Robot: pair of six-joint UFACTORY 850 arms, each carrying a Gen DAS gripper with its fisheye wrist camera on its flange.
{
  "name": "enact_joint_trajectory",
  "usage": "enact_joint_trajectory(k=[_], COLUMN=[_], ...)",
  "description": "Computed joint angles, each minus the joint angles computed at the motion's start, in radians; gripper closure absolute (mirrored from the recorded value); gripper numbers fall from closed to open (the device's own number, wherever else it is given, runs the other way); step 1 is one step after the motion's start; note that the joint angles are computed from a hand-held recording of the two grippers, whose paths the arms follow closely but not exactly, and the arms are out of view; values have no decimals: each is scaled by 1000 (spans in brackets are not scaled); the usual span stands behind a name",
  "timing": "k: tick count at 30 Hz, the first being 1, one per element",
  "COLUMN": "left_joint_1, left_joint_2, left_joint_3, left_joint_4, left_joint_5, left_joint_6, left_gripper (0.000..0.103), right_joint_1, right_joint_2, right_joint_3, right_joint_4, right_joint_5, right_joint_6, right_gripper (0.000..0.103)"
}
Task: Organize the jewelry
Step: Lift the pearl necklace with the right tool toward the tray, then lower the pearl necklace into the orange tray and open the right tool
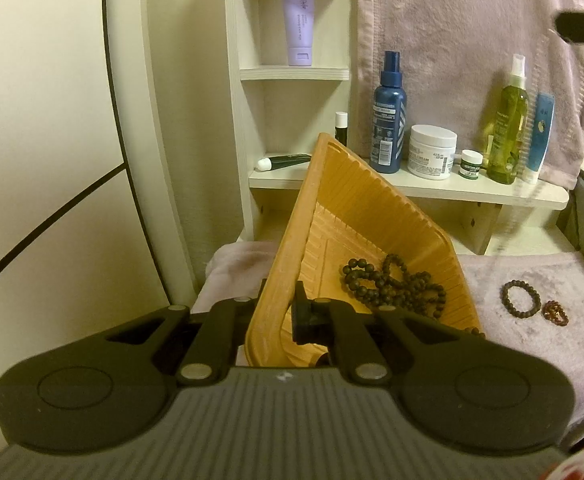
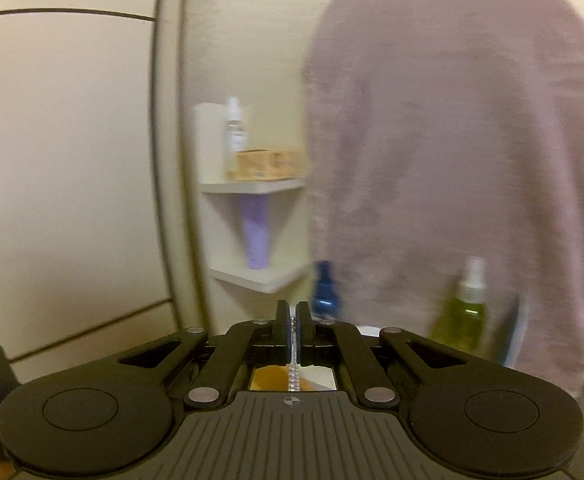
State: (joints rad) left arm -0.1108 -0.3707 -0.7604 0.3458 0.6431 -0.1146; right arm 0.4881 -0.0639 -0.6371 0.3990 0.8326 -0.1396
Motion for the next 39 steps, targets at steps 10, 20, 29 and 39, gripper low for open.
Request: enact_joint_trajectory(k=[10, 20, 29, 39], left_joint_1=[0, 2, 4, 5], left_joint_2=[1, -1, -1, -2], left_joint_3=[2, 2, 3, 3], left_joint_4=[5, 8, 11, 8], left_joint_5=[5, 7, 8, 8], left_joint_6=[-5, -9, -11, -8], left_gripper=[96, 96, 96, 96], right_joint_1=[-6, -68, -89, -97], right_joint_2=[-165, -302, -355, -290], right_joint_3=[-152, -221, -211, -73], right_joint_4=[-209, -495, -662, -441], right_joint_5=[-122, -273, -289, -193], right_joint_6=[166, 438, 597, 514], right_gripper=[101, 101, 98, 43])
